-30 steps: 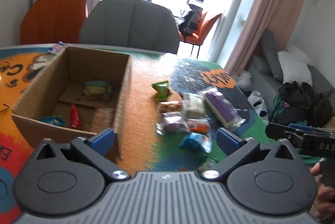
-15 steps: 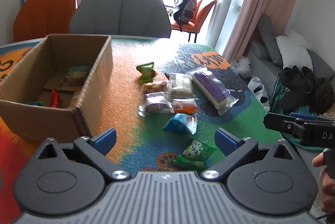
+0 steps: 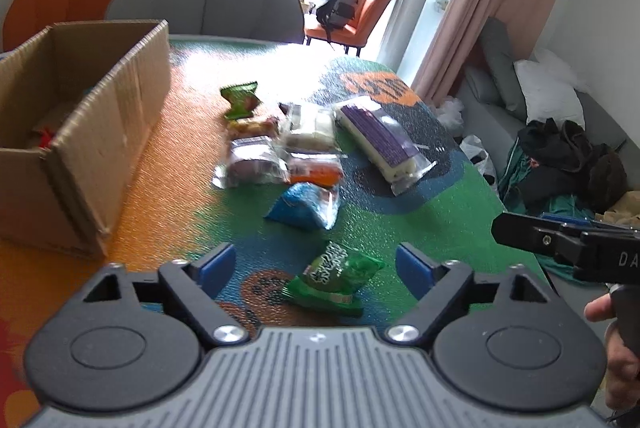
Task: Organize snacks
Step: 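Lower the left tool onto the green snack bag and close on it, then grasp the purple-wrapped bread pack with the right tool while the left holds the green bag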
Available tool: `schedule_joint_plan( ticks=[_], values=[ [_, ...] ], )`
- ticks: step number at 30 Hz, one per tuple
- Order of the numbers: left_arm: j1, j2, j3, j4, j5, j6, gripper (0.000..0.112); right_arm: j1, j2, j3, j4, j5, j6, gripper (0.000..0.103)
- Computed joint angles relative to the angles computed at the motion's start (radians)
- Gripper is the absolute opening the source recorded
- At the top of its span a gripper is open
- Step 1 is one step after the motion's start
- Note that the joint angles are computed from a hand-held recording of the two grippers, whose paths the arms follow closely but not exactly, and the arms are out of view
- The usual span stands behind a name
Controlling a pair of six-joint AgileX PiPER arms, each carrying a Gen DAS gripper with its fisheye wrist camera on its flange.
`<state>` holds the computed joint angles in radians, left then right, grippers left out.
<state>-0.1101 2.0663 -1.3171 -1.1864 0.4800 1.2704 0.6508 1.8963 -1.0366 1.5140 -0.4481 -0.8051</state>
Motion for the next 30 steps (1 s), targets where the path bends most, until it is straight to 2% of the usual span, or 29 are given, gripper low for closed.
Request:
schedule_joint_plan(
  ticks=[3, 6, 10, 11, 13, 14, 15, 17, 24, 30],
  values=[
    [-0.011, 0.028, -0.020, 0.026, 0.007, -0.034, 0.069, -0.006, 0.012, 0.002, -0.030, 0.007, 0.005, 0.103],
    [-0.020, 0.059, -0.044, 0.047, 0.013, -0.069, 0.064, -0.018, 0.022, -0.001, -0.053, 0.026, 0.011, 0.103],
    [-0.037, 0.092, -0.071, 0.070, 0.003, -0.091, 0.062, -0.038, 0.030, 0.005, -0.117, 0.049, 0.064, 0.103],
    [-0.042, 0.092, -0.064, 0.045, -0.010, -0.056, 0.061, -0.044, 0.034, 0.004, -0.129, 0.056, 0.076, 0.103],
    [-0.052, 0.094, -0.067, 0.054, -0.031, -0.043, 0.050, -0.057, 0.039, 0.002, -0.160, 0.070, 0.105, 0.103],
    [-0.053, 0.096, -0.074, 0.076, -0.030, -0.061, 0.034, -0.063, 0.043, -0.001, -0.176, 0.077, 0.119, 0.103],
    [-0.049, 0.100, -0.088, 0.104, -0.012, -0.090, 0.030, -0.067, 0.047, -0.004, -0.191, 0.080, 0.132, 0.103],
    [-0.036, 0.105, -0.114, 0.146, 0.035, -0.142, 0.028, -0.076, 0.056, -0.015, -0.201, 0.089, 0.137, 0.103],
    [-0.015, 0.043, -0.098, 0.117, 0.060, -0.089, 0.028, -0.109, 0.077, -0.059, -0.231, 0.128, 0.146, 0.103],
    [-0.010, 0.044, -0.141, 0.138, 0.061, -0.122, 0.028, -0.130, 0.106, -0.110, -0.208, 0.147, 0.101, 0.102]
  ],
)
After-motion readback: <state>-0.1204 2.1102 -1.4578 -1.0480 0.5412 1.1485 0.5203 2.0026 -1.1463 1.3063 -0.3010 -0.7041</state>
